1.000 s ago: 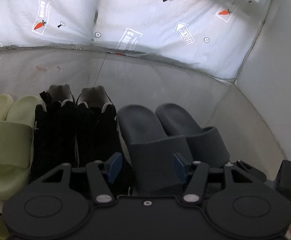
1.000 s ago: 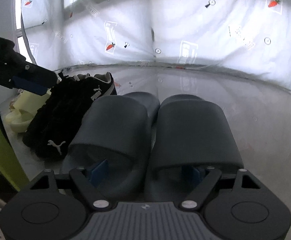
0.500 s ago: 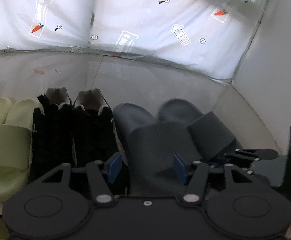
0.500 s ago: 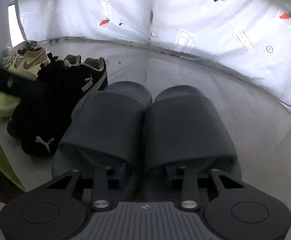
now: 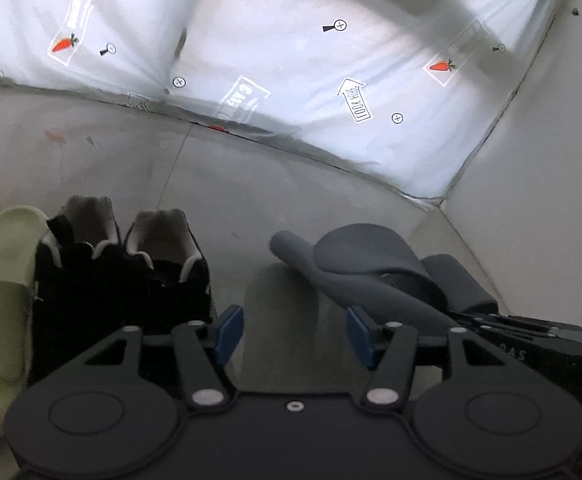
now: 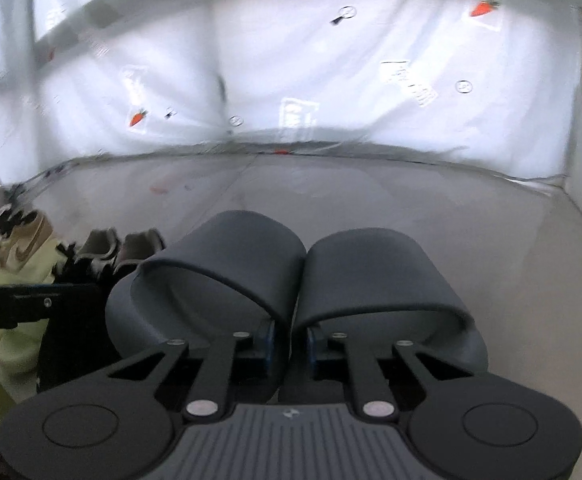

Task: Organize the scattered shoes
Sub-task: 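Lift and carry the grey slides with the right tool toward the wall corner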

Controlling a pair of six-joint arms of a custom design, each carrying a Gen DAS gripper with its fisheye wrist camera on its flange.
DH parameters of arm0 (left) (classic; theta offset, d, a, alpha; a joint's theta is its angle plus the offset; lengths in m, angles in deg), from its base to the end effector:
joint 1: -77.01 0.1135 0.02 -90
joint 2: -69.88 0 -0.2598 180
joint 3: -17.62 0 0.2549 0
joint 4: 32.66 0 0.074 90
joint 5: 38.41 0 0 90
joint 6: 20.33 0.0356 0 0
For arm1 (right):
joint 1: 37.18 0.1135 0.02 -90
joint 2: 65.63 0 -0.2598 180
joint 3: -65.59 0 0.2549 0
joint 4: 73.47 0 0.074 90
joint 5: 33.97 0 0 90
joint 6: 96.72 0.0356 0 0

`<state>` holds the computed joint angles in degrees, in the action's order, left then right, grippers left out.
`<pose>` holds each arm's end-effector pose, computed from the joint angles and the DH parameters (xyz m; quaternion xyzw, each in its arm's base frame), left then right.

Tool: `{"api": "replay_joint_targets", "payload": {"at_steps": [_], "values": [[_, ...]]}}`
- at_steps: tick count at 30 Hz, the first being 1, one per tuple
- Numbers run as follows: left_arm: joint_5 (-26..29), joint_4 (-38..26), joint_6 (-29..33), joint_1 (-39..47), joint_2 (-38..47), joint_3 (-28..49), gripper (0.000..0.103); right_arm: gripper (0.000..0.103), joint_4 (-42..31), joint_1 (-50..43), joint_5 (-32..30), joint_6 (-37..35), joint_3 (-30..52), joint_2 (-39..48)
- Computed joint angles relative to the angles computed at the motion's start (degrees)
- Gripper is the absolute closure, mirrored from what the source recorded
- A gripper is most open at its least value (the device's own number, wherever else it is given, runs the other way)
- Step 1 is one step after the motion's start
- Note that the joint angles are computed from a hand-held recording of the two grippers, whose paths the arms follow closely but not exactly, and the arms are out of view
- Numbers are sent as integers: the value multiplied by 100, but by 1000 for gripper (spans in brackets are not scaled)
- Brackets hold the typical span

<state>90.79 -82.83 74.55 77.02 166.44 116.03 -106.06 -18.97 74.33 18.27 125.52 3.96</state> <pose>0.3720 -0.0224 0.3040 0.1566 0.8746 -0.2989 0.3482 0.2509 0.0708 0.2417 0.1176 0.8974 0.0119 0.4251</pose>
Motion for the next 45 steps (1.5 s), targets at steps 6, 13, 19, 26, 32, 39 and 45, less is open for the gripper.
{"api": "replay_joint_targets", "payload": {"at_steps": [6,13,19,26,32,39,45], "values": [[32,199,-187,-203,16,-43,45,85,-505,-148,416,213,105,-197],[-360,900,-748,-763,-186,-239,45,85,-356,-1035,400,-111,-405,-868],[-1233,1490,-1582,-1625,-293,-267,45,84,60,-2693,-769,-1199,-727,-1243],[-2317,1775,-2183,-2804,-77,-101,45,84,655,-4896,-2474,-2733,-726,-700],[-2862,1620,-2340,-3484,557,513,45,84,988,-6306,-3751,-3590,-324,333],[-3357,958,-2332,-3857,1694,2071,45,84,1225,-6787,-4260,-3842,552,1506],[-3541,-376,-2351,-3963,3539,5079,45,84,1616,-6659,-4110,-3599,1464,2684]]}}
